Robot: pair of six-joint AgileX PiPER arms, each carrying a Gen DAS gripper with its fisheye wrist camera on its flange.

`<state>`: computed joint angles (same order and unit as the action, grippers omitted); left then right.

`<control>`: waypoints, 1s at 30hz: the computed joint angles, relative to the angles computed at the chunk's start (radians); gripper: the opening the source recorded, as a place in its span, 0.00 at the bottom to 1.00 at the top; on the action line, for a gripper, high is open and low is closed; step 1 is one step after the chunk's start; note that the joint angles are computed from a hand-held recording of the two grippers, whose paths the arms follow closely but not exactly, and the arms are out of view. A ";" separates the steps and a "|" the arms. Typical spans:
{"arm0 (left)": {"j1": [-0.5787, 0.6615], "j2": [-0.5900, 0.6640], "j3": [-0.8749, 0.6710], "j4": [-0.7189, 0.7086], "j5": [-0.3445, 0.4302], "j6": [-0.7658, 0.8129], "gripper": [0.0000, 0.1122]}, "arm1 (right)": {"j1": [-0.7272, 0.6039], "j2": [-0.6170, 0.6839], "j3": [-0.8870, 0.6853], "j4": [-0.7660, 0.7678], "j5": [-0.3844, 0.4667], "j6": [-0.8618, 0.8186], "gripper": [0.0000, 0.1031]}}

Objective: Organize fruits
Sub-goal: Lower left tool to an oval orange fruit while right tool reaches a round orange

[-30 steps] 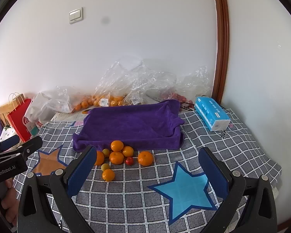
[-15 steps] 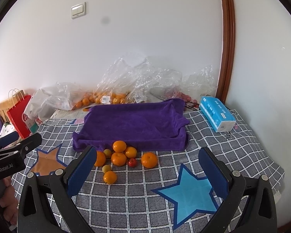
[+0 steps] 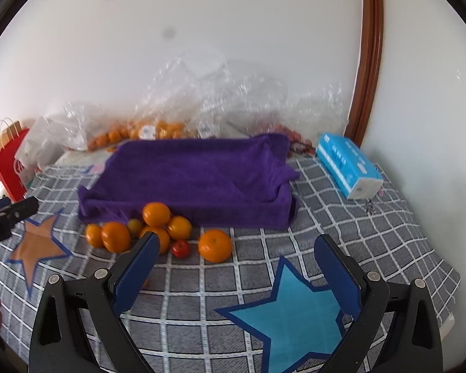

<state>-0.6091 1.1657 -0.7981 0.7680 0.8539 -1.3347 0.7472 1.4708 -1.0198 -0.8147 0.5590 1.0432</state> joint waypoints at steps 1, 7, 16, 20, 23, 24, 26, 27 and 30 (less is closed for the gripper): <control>0.026 0.011 0.007 -0.019 -0.024 0.026 0.87 | -0.022 0.019 0.003 0.034 -0.030 -0.024 0.92; 0.132 0.064 0.080 -0.071 -0.189 0.085 0.83 | -0.119 0.159 -0.037 0.308 -0.139 -0.254 0.67; 0.161 0.137 0.123 -0.113 -0.333 0.155 0.78 | -0.157 0.281 -0.101 0.502 -0.213 -0.453 0.58; 0.134 0.163 0.118 -0.075 -0.353 0.136 0.70 | -0.175 0.322 -0.114 0.631 -0.252 -0.579 0.58; 0.123 0.185 0.104 -0.042 -0.369 0.122 0.68 | -0.162 0.359 -0.152 0.606 -0.221 -0.564 0.58; 0.120 0.196 0.094 -0.036 -0.369 0.122 0.66 | -0.156 0.359 -0.153 0.572 -0.220 -0.538 0.58; 0.127 0.217 0.073 -0.047 -0.386 0.141 0.60 | -0.156 0.356 -0.142 0.587 -0.240 -0.560 0.51; 0.134 0.221 0.068 -0.059 -0.397 0.157 0.58 | -0.159 0.355 -0.137 0.600 -0.243 -0.576 0.47; 0.145 0.243 0.053 -0.038 -0.425 0.133 0.55 | -0.172 0.345 -0.120 0.633 -0.257 -0.605 0.42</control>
